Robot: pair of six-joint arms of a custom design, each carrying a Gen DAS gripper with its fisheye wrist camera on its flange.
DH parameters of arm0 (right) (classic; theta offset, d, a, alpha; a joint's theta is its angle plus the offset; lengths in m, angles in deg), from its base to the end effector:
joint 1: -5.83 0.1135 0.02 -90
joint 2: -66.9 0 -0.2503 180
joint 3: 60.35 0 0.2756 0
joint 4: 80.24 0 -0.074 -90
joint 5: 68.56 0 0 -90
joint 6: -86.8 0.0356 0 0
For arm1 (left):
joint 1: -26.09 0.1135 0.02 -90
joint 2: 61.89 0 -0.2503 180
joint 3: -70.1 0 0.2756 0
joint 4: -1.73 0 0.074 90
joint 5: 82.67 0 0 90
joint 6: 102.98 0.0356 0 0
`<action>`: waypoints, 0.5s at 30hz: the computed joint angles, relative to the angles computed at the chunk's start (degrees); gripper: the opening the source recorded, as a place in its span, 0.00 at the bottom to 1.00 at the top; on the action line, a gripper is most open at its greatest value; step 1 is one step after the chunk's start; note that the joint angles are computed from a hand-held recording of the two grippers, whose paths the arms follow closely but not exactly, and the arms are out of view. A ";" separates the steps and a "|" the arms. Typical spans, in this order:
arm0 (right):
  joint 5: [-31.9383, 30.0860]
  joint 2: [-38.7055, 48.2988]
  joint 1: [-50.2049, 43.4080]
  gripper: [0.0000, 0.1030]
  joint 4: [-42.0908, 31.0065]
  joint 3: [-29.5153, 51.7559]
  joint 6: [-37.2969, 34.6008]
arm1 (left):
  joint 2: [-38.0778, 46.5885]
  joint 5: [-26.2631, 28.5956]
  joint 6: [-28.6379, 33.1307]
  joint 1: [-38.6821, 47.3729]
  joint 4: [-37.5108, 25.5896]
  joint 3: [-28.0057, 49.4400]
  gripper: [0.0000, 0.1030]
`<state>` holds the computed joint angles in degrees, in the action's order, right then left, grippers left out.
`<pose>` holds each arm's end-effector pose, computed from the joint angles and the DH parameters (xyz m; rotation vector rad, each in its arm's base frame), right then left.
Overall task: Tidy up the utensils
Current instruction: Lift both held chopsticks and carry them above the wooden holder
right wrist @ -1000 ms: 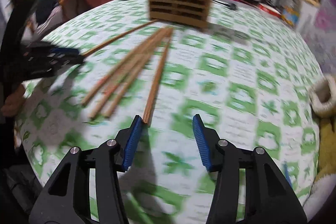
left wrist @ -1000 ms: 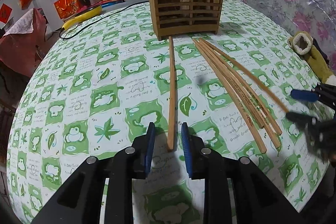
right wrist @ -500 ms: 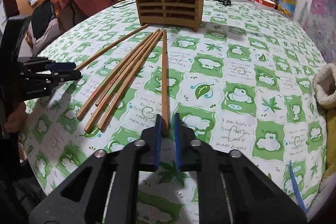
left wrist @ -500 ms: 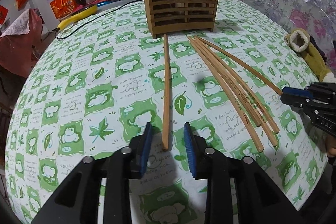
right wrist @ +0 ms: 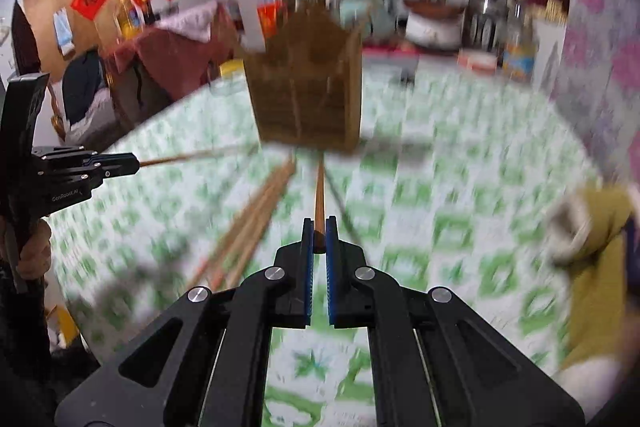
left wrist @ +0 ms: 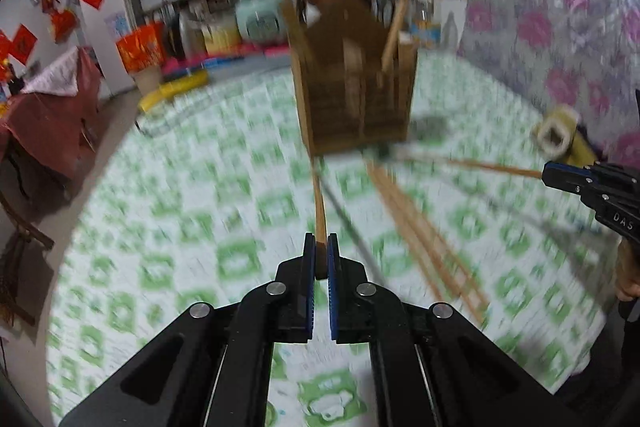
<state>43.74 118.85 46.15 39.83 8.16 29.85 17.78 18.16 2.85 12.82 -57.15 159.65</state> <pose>0.1670 0.1241 0.3157 0.0483 2.2686 0.2248 0.3081 -0.0795 0.3248 0.6895 2.3159 -0.2087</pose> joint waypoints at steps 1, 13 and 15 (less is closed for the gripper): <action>0.60 0.21 -0.50 0.06 0.21 1.31 -0.99 | 0.60 -0.01 -0.57 -0.12 -0.47 2.20 0.06; -6.11 9.67 -11.43 0.06 7.67 12.37 -7.85 | 16.44 1.19 -6.78 -3.80 -5.53 27.13 0.06; -7.03 9.96 -12.16 0.07 8.88 11.57 -7.52 | 17.52 0.34 -7.38 -4.28 -4.80 27.39 0.06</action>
